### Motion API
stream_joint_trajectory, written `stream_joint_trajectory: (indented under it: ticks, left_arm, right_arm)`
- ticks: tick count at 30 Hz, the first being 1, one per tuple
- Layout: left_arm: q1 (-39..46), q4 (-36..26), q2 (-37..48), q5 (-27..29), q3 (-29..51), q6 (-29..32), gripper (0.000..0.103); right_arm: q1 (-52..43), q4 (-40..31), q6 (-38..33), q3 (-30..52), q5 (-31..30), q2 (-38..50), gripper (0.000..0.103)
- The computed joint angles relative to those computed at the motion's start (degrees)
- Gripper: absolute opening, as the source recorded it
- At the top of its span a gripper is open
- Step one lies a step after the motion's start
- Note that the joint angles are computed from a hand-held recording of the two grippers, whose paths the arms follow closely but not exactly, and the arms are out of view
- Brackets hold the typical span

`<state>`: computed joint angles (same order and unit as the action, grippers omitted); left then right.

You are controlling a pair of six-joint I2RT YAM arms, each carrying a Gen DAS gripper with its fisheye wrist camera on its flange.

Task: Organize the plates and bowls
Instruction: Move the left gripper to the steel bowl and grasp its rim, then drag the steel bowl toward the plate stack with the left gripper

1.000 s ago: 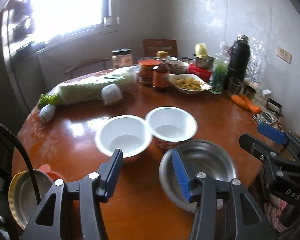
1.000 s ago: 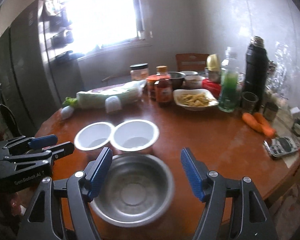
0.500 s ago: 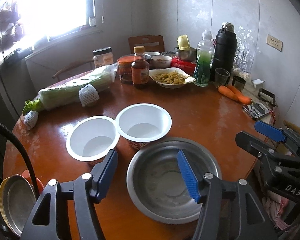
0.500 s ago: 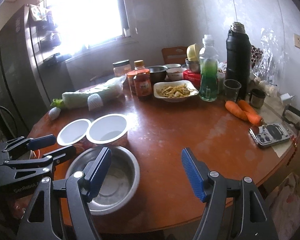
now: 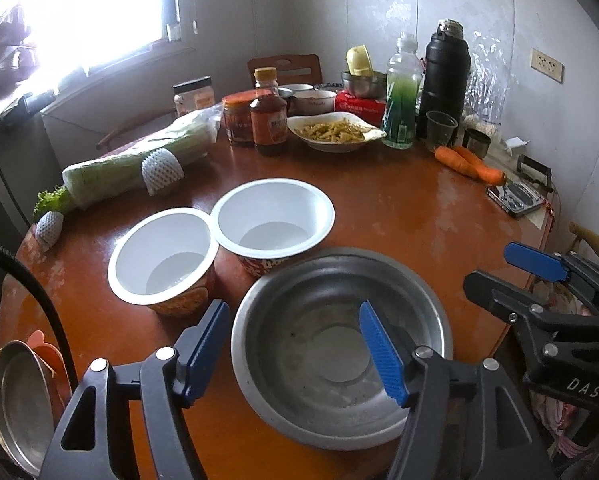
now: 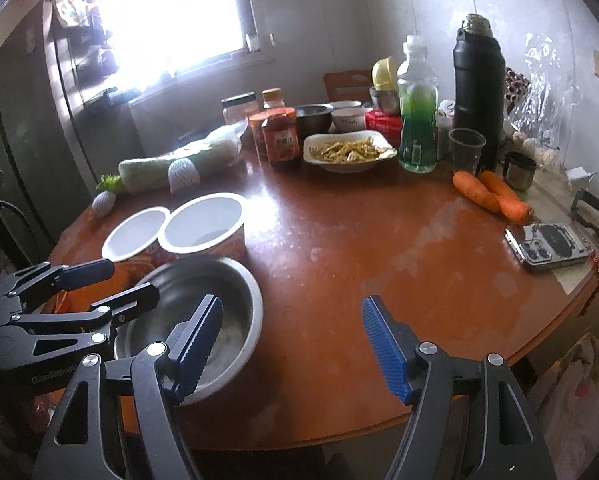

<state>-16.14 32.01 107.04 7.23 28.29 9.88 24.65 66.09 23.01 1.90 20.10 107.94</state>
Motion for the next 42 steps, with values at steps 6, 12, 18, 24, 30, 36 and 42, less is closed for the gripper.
stream_joint_trajectory:
  ticks: [6, 12, 18, 24, 30, 36, 42]
  left_arm:
    - [2.2, 1.1, 1.5, 1.1, 0.2, 0.6, 0.071]
    - [5.0, 1.0, 4.7, 3.0, 2.1, 1.9, 0.071]
    - [6.4, 0.2, 8.6, 5.3, 4.7, 2.6, 0.071]
    - [7.1, -0.8, 12.0, 6.3, 7.2, 3.0, 0.071]
    - [7.0, -1.1, 13.3, 7.5, 7.8, 3.7, 0.064]
    - [6.6, -2.9, 14.4, 9.0, 8.6, 3.6, 0.045]
    - [7.2, -1.7, 12.7, 8.8, 6.4, 3.9, 0.045]
  right_arm:
    - [0.9, -0.2, 0.5, 3.3, -1.3, 5.2, 0.074]
    - [2.0, -2.3, 1.2, 6.8, -1.6, 8.7, 0.074]
    - [2.5, -4.9, 1.6, 9.9, -1.3, 11.1, 0.074]
    - [2.9, -6.5, 1.5, 13.1, -0.7, 14.0, 0.072]
    - [4.5, -7.0, 0.9, 14.8, 0.4, 15.6, 0.055]
    - [5.7, -8.4, 0.6, 15.6, -0.3, 15.6, 0.049]
    - [7.6, -10.5, 1.5, 15.6, 1.2, 14.2, 0.049]
